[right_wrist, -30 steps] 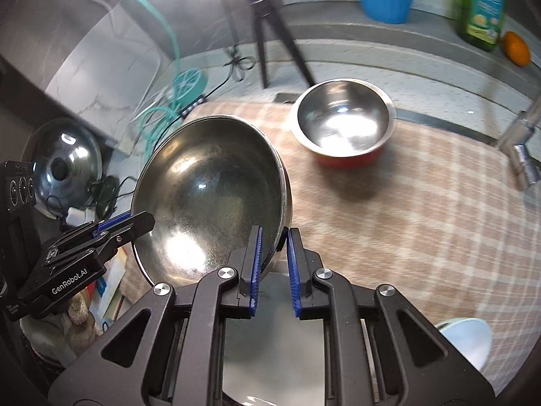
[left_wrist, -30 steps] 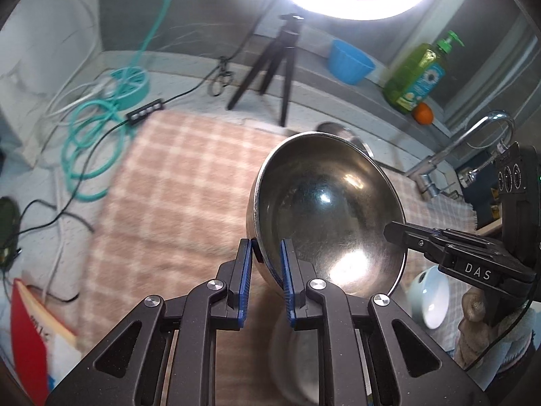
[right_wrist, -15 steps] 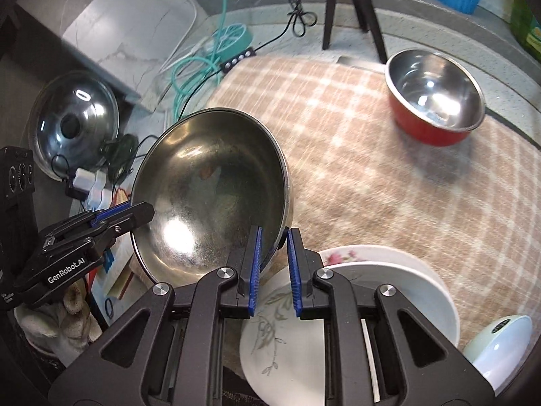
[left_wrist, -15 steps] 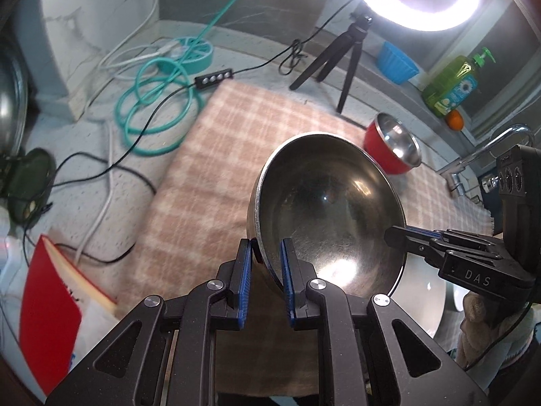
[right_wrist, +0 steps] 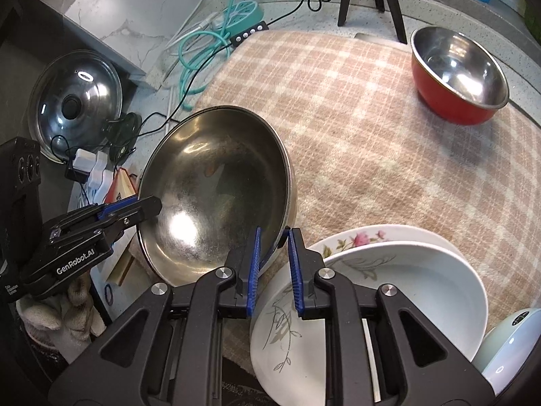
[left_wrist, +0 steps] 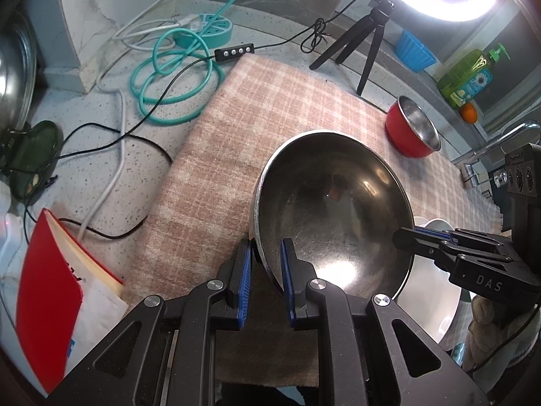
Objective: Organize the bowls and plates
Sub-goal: 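Carry the large steel bowl beside the plate stack and lower it, then open both grippers and pull back from the large steel bowl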
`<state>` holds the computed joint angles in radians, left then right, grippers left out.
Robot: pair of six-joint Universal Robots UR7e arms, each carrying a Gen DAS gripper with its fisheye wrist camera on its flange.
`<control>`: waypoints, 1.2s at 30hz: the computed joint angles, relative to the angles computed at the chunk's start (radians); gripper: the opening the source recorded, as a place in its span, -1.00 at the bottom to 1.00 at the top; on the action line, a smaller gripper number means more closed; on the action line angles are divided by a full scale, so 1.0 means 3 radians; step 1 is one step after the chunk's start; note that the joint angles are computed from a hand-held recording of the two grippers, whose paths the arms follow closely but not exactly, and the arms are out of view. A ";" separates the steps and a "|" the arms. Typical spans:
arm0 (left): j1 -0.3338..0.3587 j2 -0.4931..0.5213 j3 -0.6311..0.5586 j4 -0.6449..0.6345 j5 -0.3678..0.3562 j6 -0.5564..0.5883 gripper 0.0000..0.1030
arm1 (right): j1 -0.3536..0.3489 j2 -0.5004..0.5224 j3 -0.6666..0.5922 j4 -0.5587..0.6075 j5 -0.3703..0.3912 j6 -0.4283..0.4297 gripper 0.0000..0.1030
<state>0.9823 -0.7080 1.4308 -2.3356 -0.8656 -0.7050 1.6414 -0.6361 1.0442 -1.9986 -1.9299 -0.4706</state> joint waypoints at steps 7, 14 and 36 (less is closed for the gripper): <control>0.0005 0.0001 0.0002 0.0039 0.0030 -0.0033 -0.71 | -0.0008 -0.0003 0.0032 0.0053 0.0004 -0.0005 -0.64; 0.0008 0.0010 -0.0018 0.0099 0.0062 -0.0062 -0.71 | -0.0009 -0.0023 0.0053 0.0044 0.0051 -0.0065 -0.60; -0.0075 0.0061 -0.0158 0.0013 0.0305 0.0176 -0.60 | -0.0017 -0.0175 0.0110 -0.0374 0.0096 -0.0172 -0.21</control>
<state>0.9597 -0.6896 1.3833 -2.3318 -0.7740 -0.6523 1.6362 -0.6885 1.0772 -2.1107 -1.9011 -0.5222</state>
